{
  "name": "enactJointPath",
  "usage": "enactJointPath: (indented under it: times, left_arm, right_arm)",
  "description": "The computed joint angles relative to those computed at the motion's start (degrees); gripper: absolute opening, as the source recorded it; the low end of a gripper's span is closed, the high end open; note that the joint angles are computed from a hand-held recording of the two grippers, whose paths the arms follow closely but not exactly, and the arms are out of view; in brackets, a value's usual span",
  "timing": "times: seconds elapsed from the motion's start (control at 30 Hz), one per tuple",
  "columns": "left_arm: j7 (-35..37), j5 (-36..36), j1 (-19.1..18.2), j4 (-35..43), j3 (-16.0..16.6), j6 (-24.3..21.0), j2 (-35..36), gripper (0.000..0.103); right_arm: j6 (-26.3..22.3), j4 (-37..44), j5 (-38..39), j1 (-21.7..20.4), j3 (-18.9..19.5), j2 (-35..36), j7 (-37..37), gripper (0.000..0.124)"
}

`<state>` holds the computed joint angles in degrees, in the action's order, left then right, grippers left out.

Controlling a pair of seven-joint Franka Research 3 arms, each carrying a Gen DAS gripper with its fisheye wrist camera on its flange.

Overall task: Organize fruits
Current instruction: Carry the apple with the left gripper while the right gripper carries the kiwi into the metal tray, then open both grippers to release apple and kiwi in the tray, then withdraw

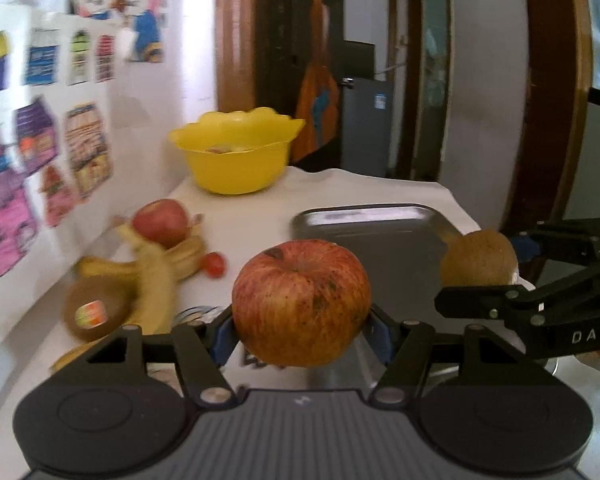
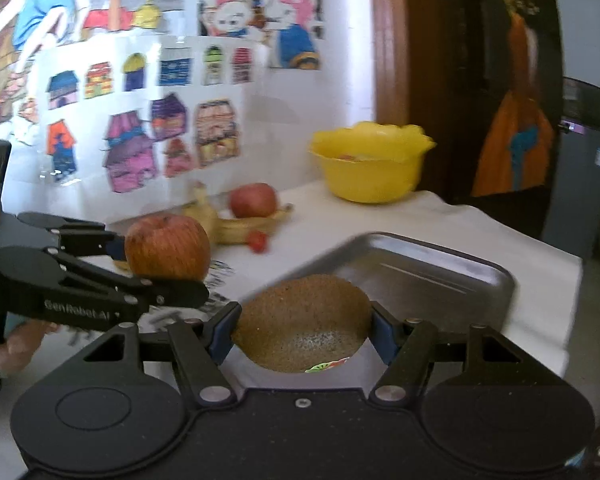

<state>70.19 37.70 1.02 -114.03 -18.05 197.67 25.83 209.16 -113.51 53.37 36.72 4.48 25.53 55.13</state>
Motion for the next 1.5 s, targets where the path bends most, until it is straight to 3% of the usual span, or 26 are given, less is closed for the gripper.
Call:
enactJointPath:
  times: [0.33,0.47,0.6,0.73,0.8,0.93,1.1,1.23,1.3,1.37,1.5]
  left_arm:
    - [3.95,-0.52,-0.55,4.46,-3.34,-4.89,4.43,0.069]
    - [6.45,-1.97,0.03,5.02,-4.69,-5.96,5.22,0.069]
    - [8.25,-3.94,-0.46,5.3,-4.59,-6.66,5.49,0.069]
    - [9.87,-6.18,-1.71,6.14,-3.8,-8.57,5.76,0.069]
    - [10.41,-7.63,-4.3,6.15,-1.08,-8.54,5.3,0.069]
    - [11.78,-8.96,-4.66,5.71,-0.89,-8.48,5.0,0.069]
    - [13.24,-9.61,-4.17,5.01,-1.52,-8.57,4.59,0.071]
    - [13.9,-9.5,-3.63,3.28,-1.8,-6.25,3.64,0.079]
    - [13.69,-8.46,-1.12,2.51,-4.28,-6.4,3.33,0.081]
    - [13.28,-8.27,-1.36,1.33,-3.55,-4.86,2.56,0.083]
    - [10.94,-6.5,0.24,-0.94,-3.85,-2.03,1.09,0.088]
  right_arm:
    - [1.97,-6.06,-9.1,-4.91,2.28,-0.81,10.36,0.069]
    - [1.08,-4.67,-5.56,-1.62,-0.46,-0.29,5.67,0.069]
    - [-0.01,-4.0,-4.11,-1.14,-0.98,-0.14,4.42,0.069]
    - [-2.08,-1.7,2.47,1.74,-3.39,0.46,-0.84,0.069]
    - [-2.97,-0.55,5.48,2.72,-4.19,0.8,-3.52,0.069]
    - [-4.55,1.42,11.1,4.17,-5.42,1.3,-8.93,0.069]
    - [-3.27,1.81,12.33,2.8,-3.51,1.42,-10.45,0.07]
    - [-0.63,1.15,11.42,1.21,-1.45,1.26,-9.3,0.08]
    - [-0.29,0.73,11.59,0.63,-0.61,0.87,-9.07,0.083]
    - [0.95,0.56,12.66,0.81,-0.21,0.66,-9.75,0.085]
    - [4.63,-2.46,8.47,-0.63,2.23,-0.96,-5.25,0.092]
